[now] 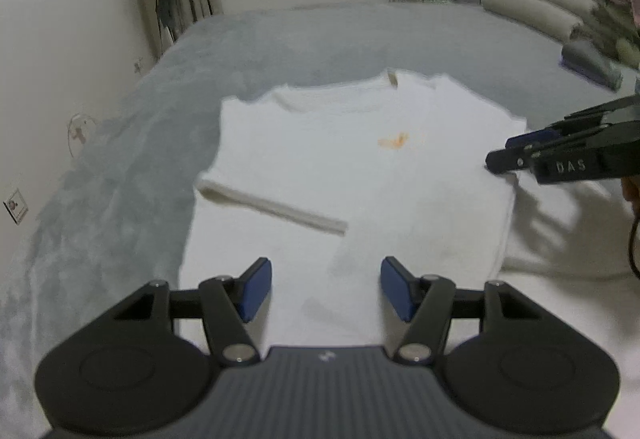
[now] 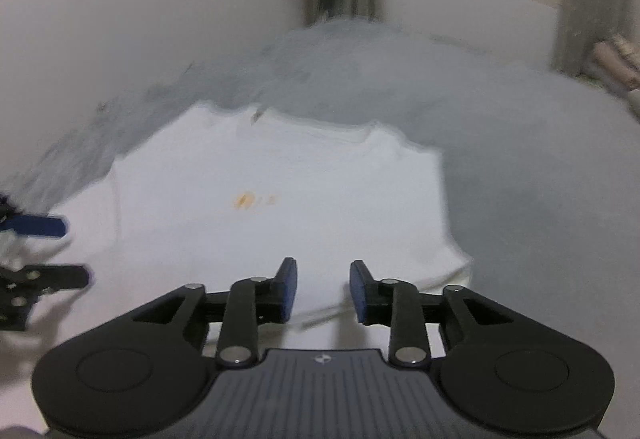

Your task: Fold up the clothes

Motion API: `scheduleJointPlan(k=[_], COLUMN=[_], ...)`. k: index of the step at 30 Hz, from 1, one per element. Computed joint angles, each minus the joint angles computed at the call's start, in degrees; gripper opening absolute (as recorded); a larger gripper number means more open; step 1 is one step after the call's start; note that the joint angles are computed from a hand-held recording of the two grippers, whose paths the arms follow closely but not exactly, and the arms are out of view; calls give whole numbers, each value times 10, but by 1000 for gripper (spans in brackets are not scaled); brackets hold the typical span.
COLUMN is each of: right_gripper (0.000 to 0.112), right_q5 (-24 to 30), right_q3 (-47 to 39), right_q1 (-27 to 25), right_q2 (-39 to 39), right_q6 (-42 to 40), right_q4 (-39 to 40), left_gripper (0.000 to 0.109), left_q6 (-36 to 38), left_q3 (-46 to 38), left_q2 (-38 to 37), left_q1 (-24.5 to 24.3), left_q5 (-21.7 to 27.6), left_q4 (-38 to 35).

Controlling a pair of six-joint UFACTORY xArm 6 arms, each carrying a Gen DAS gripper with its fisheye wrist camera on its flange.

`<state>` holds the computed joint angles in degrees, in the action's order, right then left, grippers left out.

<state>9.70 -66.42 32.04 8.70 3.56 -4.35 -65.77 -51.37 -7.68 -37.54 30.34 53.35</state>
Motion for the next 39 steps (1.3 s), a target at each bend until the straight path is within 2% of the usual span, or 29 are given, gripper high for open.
scheduleJointPlan(k=[5,9,10,14,20,25,32,35,39], right_gripper=[34,34,34,39,40,41,41,42,43], right_q5=[-12,-38,-34,15,22,15,5,2,22], right_q3=[19,59,68,75,101,161,244,278,309], right_q1=[2,18,24,34,34,31,22,22,23], right_q2=[-16,-54,-64,-77,-100,-154,-232,-266,-306], right_q6=[42,7,-5,33,36,18,-21,-70,-69], right_q4=[-31,-3,6,-49,-64,-69,-30,33,17], left_gripper=[63,63,63,63,63,65,65,66,68], left_q6=[-24,-39,-45,-40,-41,-53,-67,-67,-68], left_q3=[-2,3,5,6,21,30,46,61,83], left_q2=[1,-11,-14,-8,-21,-29,-51,-68,-94], left_q1=[-13,-14,-15,-19,-18,-22,-38,-41,-47], left_q5=[27,35,34,36,36,46,72,78,91], left_q4=[35,47,51,46,32,39,44,40,38])
